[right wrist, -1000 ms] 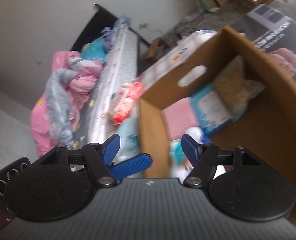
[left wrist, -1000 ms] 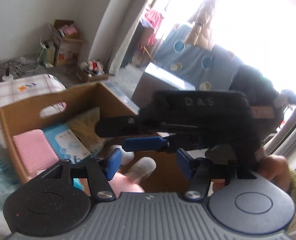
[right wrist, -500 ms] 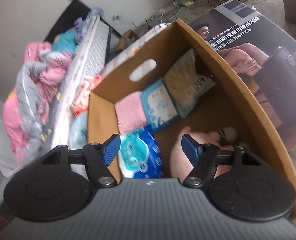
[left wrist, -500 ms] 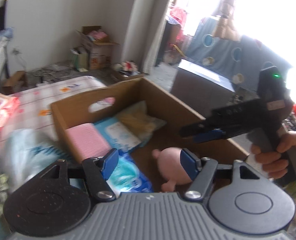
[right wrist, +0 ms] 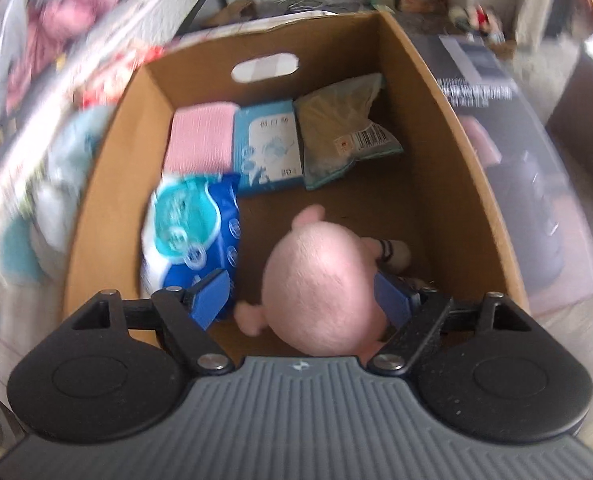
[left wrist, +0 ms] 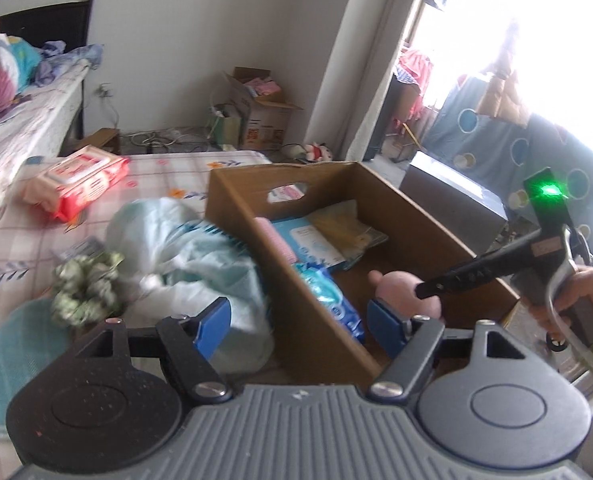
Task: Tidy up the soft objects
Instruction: 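Carry the pink plush toy into the cardboard box and open the right tool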
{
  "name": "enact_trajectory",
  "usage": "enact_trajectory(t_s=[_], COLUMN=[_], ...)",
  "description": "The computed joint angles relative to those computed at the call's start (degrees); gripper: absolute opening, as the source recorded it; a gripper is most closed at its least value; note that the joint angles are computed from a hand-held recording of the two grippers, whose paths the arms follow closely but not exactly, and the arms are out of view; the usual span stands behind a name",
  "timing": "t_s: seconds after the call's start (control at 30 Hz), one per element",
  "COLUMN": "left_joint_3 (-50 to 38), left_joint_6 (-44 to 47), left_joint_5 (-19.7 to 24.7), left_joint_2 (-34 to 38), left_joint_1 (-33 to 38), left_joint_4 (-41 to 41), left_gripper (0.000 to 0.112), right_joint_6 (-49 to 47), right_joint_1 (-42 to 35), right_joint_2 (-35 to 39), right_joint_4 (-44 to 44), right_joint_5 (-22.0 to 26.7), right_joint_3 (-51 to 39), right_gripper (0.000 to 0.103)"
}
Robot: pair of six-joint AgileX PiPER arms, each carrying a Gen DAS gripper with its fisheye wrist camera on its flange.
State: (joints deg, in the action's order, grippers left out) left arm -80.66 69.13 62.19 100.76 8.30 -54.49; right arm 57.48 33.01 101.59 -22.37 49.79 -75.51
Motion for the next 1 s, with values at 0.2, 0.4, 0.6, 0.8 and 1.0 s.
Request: enact_trajectory(t_s=[0.2,0.4,0.6,0.8,1.0], left_joint_3=[1.71,2.91,3.28,3.83,3.61], left_joint_6=[1.62,2.94,2.96,3.29,2.52], left_joint_5=[0.48,1.6,1.76,1.77,1.19], left_joint_2=[-0.52,-1.27,-1.79,-2.15,-2.22], left_joint_1=[2.53,4.31,5.22,5.46,4.82], left_joint_4=[-0.35,-1.85,-1.94,-2.04,-1.13], left_gripper=[0.076,0.076,0.077,0.077,0.077], right_joint_6=[-19.85,-27.68,-27.27,-14.73,-7.85], right_joint_1=[2.7,2.71,2.6,-1.32,-9.92], right_joint_2=[8.66,17.47,20.07,14.72,0.01], right_joint_4=[2.83,2.24,-3.75,-4.82,6.67], right_joint_5=[11.34,17.84,17.86,10.83,-8.42], right_joint_3=[-11.46,-19.41,-20.66,-13.6,-1.02], right_gripper=[0.084,0.094,0.098,0.069,0.069])
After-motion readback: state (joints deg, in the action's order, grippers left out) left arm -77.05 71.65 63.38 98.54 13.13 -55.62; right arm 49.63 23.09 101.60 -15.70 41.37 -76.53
